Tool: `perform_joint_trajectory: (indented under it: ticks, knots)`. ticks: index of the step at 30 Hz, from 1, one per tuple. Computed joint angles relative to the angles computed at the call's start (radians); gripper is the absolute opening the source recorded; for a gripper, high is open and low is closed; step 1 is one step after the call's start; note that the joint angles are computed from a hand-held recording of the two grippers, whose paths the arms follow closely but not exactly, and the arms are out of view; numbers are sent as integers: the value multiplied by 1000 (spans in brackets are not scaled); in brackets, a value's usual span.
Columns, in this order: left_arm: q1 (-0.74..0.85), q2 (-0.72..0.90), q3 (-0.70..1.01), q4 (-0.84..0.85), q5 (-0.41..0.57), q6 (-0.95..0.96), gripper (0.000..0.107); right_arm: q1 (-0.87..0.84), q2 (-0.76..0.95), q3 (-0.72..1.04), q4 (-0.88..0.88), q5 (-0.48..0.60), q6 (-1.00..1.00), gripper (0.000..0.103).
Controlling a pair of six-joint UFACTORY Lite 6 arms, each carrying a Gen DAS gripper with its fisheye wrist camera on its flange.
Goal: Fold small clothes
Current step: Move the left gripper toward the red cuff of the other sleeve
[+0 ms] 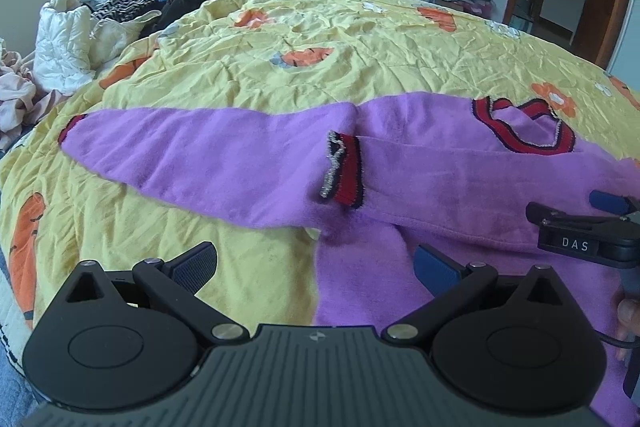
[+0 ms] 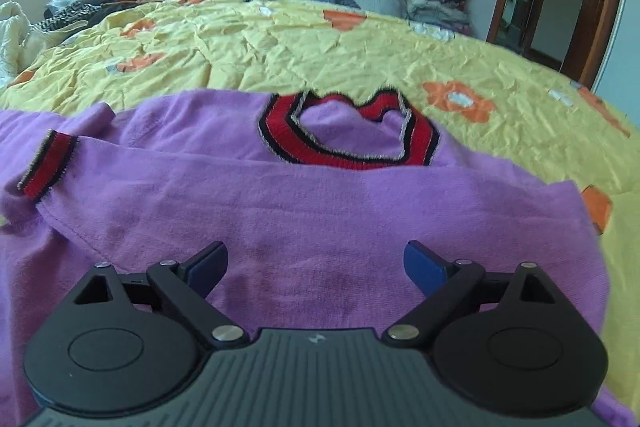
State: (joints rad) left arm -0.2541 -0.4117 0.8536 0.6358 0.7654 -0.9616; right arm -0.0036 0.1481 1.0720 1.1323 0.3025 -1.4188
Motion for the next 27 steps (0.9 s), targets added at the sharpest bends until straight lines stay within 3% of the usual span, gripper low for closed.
perform_joint_trajectory:
  ticks: [12, 22, 25, 27]
  knots:
    - [-108, 72, 35, 64, 39, -63, 103, -11, -59, 5, -43, 18, 70, 96]
    - [-64, 65, 8, 87, 36, -59, 103, -9, -25, 15, -26, 2, 57, 96]
    - [42, 37, -39, 74, -32, 9, 103, -6, 55, 63, -70, -9, 111, 96]
    - [200, 9, -67, 13, -113, 124, 103, -26, 113, 90, -53, 1, 94, 99]
